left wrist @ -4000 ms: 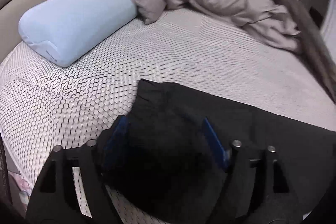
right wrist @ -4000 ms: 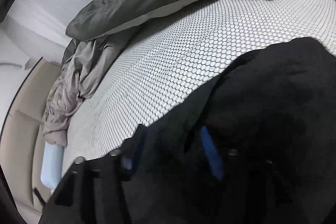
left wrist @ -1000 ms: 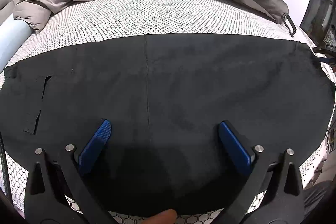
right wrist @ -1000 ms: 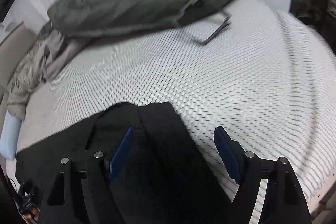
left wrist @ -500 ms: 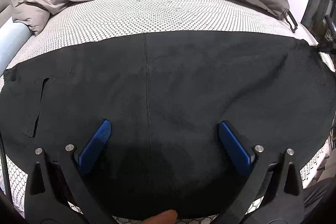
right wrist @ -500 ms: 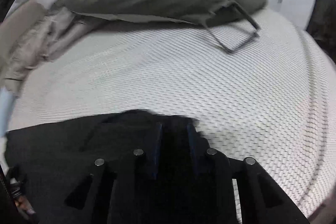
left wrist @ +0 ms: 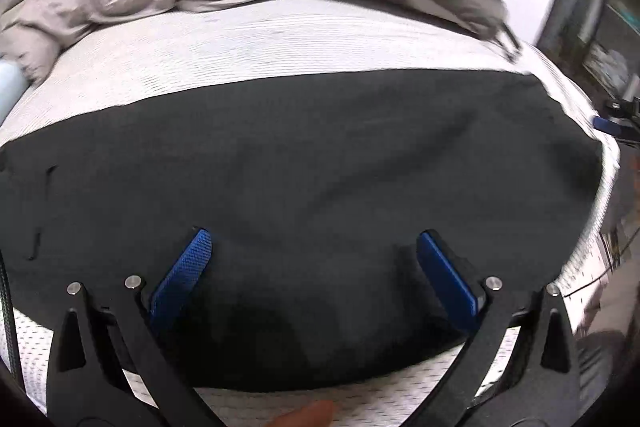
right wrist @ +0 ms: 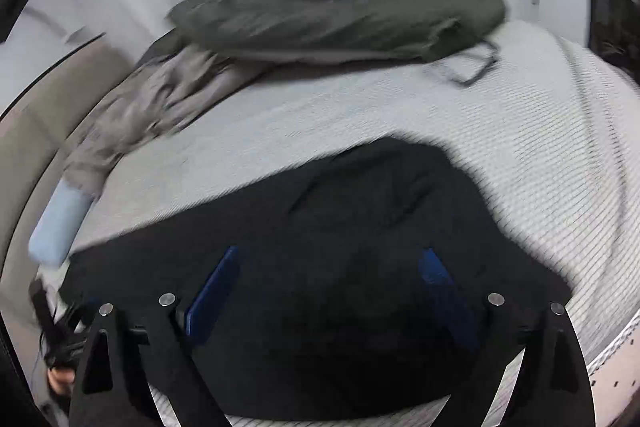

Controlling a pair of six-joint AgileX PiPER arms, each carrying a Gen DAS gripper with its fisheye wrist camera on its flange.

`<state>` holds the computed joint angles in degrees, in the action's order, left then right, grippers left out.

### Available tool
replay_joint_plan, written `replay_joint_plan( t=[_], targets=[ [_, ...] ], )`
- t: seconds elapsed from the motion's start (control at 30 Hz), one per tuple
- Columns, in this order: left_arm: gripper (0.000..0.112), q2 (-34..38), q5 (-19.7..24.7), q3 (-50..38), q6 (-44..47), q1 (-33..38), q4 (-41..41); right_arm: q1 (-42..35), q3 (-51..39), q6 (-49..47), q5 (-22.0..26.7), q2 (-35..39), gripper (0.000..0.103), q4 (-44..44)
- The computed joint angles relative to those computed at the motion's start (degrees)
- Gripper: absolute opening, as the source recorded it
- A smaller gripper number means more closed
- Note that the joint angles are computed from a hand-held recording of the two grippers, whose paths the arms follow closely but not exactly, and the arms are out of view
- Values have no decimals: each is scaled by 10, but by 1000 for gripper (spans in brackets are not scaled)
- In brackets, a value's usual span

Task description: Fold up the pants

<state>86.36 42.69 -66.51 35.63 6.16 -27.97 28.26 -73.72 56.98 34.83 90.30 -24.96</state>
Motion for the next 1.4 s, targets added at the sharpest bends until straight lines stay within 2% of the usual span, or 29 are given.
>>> replay_joint_plan(
  t=[0.13, 0.2, 0.27, 0.33, 0.37, 0.47, 0.5, 0.6, 0.63, 0.7, 0.77, 0.87, 0.93, 1.03, 1.1, 1.17, 1.2, 1.27, 1.33, 1.37, 1.4],
  targets=[
    [102, 9, -12, 14, -13, -54, 22, 92, -34, 35, -20, 66, 94, -11],
    [102, 10, -30, 21, -30, -72, 45, 113, -86, -28, -19, 131, 94, 37],
    [102, 8, -27, 25, -16, -67, 35, 142, -152, -61, 23, 201, 93, 18],
    [102, 7, -24, 26, -18, -61, 46, 187, -201, -49, 94, 258, 94, -79],
    [102, 4, -26, 31, -9, -56, 42, 196, -197, -49, 99, 263, 94, -110],
    [102, 7, -17, 32, 35, -26, 11, 179, -131, -56, 63, 213, 93, -106],
    [102, 8, -16, 33, 47, -18, 4, 176, -109, -37, 77, 195, 94, -128],
    [102, -2, -25, 52, 77, 0, -14, 164, -28, 93, 200, 147, 94, -255],
    [102, -4, -26, 57, 90, 7, -22, 148, 0, 123, 210, 129, 94, -263],
    [102, -5, -25, 59, 108, 17, -34, 99, 56, 176, 190, 85, 94, -246],
    [102, -6, -18, 54, 106, 22, -37, 69, 92, 201, 147, 51, 94, -234],
    [102, -6, -5, 34, 89, 24, -45, 90, 80, 216, 149, 34, 94, -247],
    [102, -4, -7, 20, 73, 14, -49, 114, 65, 226, 116, 32, 94, -240],
    [102, 18, -9, -14, 12, -27, -12, 128, 10, 172, 68, 66, 94, -199],
    [102, 36, -15, -28, -37, -63, 47, 130, -61, 88, 61, 118, 94, -138],
    [103, 46, -29, -27, -76, -87, 105, 142, -157, -16, 100, 193, 94, -95],
    [103, 47, -30, -25, -73, -87, 105, 139, -190, -56, 120, 221, 94, -91],
    [103, 49, -25, -26, -57, -68, 88, 141, -221, -73, 165, 251, 94, -113],
    [103, 47, -20, -27, -55, -44, 90, 110, -174, -61, 142, 222, 94, -105],
    [103, 46, -25, -25, -68, -33, 103, 95, -145, -30, 146, 200, 94, -116],
    [103, 45, -29, -24, -84, -19, 115, 89, -118, 9, 172, 183, 94, -150]
  ],
)
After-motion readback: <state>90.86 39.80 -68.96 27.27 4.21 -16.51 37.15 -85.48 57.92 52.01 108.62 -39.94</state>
